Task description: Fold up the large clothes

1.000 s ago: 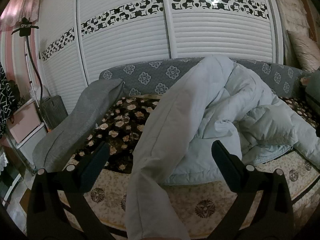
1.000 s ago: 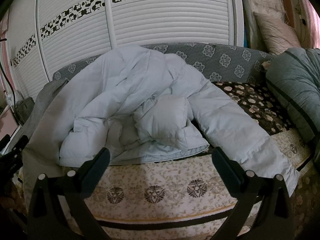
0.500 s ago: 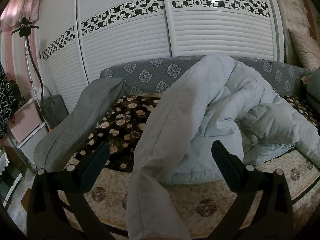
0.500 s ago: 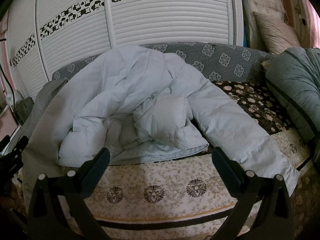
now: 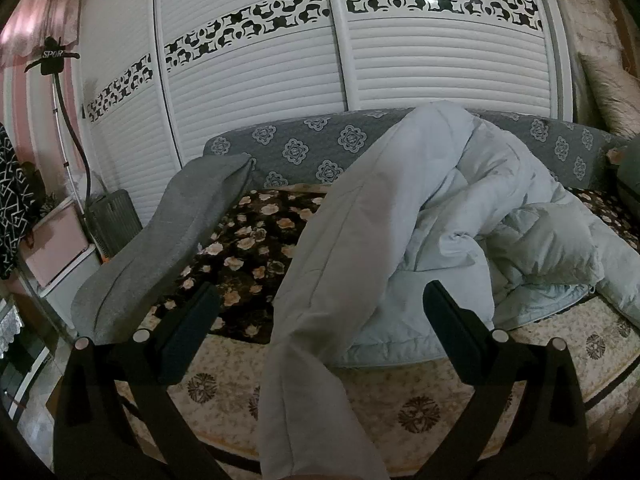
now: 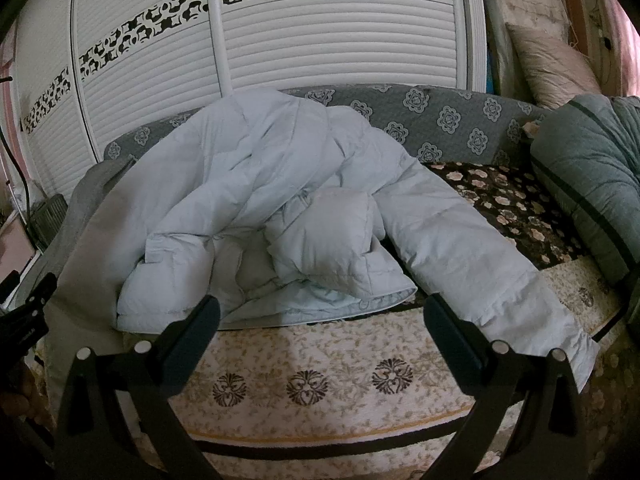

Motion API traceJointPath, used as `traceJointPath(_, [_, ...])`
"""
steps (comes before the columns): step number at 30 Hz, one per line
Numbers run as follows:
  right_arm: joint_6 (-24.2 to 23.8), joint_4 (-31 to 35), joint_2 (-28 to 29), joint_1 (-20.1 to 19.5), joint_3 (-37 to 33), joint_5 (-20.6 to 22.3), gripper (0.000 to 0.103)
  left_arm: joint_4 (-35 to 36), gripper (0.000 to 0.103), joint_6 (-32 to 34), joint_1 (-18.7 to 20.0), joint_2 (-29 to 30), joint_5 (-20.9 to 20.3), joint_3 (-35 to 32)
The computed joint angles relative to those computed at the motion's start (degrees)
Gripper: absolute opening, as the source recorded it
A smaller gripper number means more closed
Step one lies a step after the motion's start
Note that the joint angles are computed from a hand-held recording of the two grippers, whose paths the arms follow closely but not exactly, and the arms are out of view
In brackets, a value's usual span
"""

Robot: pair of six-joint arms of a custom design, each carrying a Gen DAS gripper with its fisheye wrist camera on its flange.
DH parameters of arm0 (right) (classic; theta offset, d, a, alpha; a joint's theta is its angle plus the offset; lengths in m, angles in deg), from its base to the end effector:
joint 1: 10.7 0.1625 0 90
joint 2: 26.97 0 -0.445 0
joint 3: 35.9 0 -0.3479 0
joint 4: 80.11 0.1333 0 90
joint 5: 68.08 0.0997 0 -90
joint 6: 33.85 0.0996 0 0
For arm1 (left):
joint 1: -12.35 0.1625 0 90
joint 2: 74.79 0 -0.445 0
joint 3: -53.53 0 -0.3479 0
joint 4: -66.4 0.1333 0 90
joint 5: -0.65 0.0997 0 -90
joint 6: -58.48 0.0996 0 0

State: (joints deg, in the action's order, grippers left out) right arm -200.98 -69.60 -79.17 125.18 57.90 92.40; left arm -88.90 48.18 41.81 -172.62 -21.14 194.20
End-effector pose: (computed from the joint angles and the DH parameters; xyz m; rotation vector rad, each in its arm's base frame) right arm 0.3682 -0.3021 0.1956 0.1035 -2.0609 1.2948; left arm -0.1508 -0.3445 0.3707 0.6355 2.0202 -1.1634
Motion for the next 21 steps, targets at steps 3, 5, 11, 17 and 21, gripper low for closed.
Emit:
traceJointPath(3, [-0.1, -0.1, 0.1, 0.1, 0.0, 0.0, 0.101, 0.7, 0.1, -0.3, 0.0, -0.1, 0.2, -0.1])
traceJointPath(5, [-0.4, -0.4, 0.0, 0.0, 0.1, 0.0, 0.101, 0.8, 0.1, -0.3, 0.0, -0.3, 0.3, 0.0])
traceJointPath(11, [-0.2, -0.3, -0.1, -0.1, 0.2, 0.0, 0.101, 1.1, 0.1, -0.4, 0.3, -0.2, 0.8, -0.1])
traceJointPath(17, [-0.2, -0.5, -0.3, -0.2, 0.4, 0.0, 0.101, 2.3, 0.1, -1.2, 0.4, -0.4, 1.0, -0.3])
traceJointPath(21, [-0.2, -0.4, -0.3, -0.2, 0.4, 0.0, 0.101, 2.5, 0.1, -1.6, 0.6, -0.3, 0.9, -0.5])
